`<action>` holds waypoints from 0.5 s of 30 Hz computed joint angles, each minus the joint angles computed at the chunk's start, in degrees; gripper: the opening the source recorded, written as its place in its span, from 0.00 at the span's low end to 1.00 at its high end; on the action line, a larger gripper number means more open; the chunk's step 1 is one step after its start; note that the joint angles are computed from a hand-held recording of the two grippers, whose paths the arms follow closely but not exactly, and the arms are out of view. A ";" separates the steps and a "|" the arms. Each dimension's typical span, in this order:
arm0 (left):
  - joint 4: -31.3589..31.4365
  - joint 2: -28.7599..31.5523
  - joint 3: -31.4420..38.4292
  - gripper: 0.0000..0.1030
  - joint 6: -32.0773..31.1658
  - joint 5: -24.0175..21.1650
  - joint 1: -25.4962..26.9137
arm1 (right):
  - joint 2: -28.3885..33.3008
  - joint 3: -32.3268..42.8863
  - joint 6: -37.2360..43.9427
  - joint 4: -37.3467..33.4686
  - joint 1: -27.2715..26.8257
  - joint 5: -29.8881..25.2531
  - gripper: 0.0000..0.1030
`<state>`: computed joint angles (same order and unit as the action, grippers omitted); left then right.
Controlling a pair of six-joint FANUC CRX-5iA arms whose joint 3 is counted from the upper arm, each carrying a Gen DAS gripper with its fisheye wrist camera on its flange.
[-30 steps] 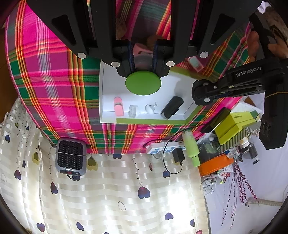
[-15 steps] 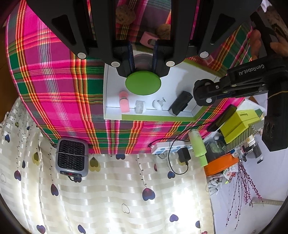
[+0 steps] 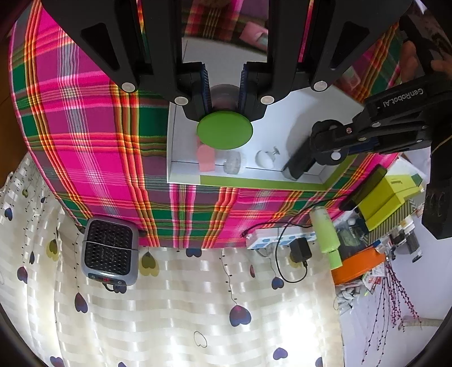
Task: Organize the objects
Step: 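Lower both held items into the white box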
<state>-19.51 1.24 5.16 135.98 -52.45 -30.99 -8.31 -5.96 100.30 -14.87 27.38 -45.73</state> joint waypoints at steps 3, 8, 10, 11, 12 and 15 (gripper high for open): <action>0.65 0.54 0.10 0.24 -0.51 0.44 0.56 | 1.40 1.10 0.64 -0.15 -0.21 -0.57 0.17; 1.87 1.66 0.53 0.24 -1.64 0.83 1.44 | 3.24 2.32 1.20 -0.04 -0.34 -0.77 0.17; 2.46 2.06 0.70 0.24 -1.98 0.94 1.71 | 4.10 2.96 1.34 -0.11 -0.45 -1.12 0.17; 3.24 2.32 0.68 0.24 -2.53 1.11 2.08 | 4.40 3.15 1.31 -0.09 -0.46 -1.25 0.17; 3.64 2.46 0.69 0.24 -2.74 1.21 2.31 | 4.71 3.36 1.28 -0.10 -0.46 -1.41 0.17; 3.65 2.96 1.15 0.24 -2.98 1.11 2.48 | 5.49 4.01 1.56 -0.29 -0.53 -1.77 0.17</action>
